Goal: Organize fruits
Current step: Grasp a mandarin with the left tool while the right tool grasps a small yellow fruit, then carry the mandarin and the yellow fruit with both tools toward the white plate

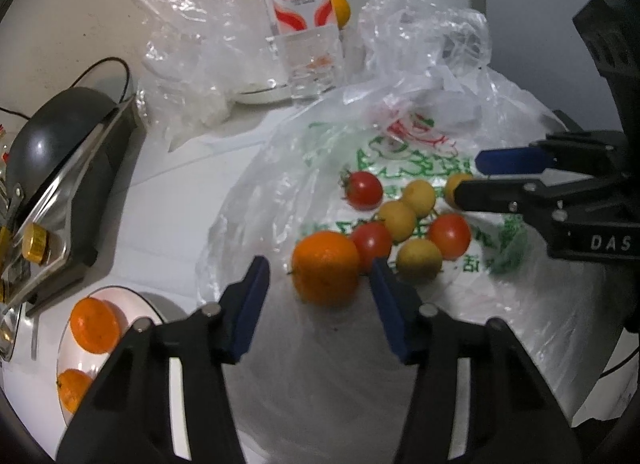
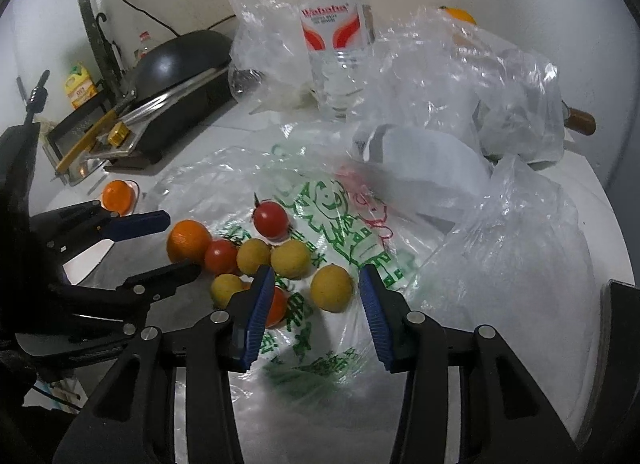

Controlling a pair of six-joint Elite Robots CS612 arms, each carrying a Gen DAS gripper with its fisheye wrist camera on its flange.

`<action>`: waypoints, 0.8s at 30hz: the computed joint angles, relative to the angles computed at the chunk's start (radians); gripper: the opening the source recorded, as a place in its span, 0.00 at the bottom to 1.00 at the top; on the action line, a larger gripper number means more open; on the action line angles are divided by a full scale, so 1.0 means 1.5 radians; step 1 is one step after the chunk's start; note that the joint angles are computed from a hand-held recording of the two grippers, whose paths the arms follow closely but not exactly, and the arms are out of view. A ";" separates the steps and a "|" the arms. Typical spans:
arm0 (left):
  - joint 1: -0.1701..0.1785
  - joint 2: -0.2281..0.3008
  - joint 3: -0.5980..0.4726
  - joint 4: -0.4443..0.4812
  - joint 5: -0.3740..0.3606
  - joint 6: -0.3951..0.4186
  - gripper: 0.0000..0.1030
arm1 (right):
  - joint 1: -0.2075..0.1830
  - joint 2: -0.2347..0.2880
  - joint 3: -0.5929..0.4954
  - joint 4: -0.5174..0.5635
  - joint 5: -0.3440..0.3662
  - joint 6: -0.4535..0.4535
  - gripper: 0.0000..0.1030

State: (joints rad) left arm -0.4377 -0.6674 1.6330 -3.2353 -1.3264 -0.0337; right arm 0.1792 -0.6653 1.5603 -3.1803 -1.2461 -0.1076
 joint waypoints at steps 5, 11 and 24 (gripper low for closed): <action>0.005 0.006 -0.009 0.004 -0.013 0.005 0.48 | 0.003 0.005 -0.012 0.018 -0.011 0.000 0.41; 0.009 0.009 -0.012 0.001 -0.031 0.004 0.42 | 0.008 0.009 -0.020 0.036 -0.028 -0.008 0.36; 0.010 0.001 0.008 -0.050 -0.065 0.009 0.37 | 0.015 0.007 -0.019 0.030 -0.062 -0.012 0.26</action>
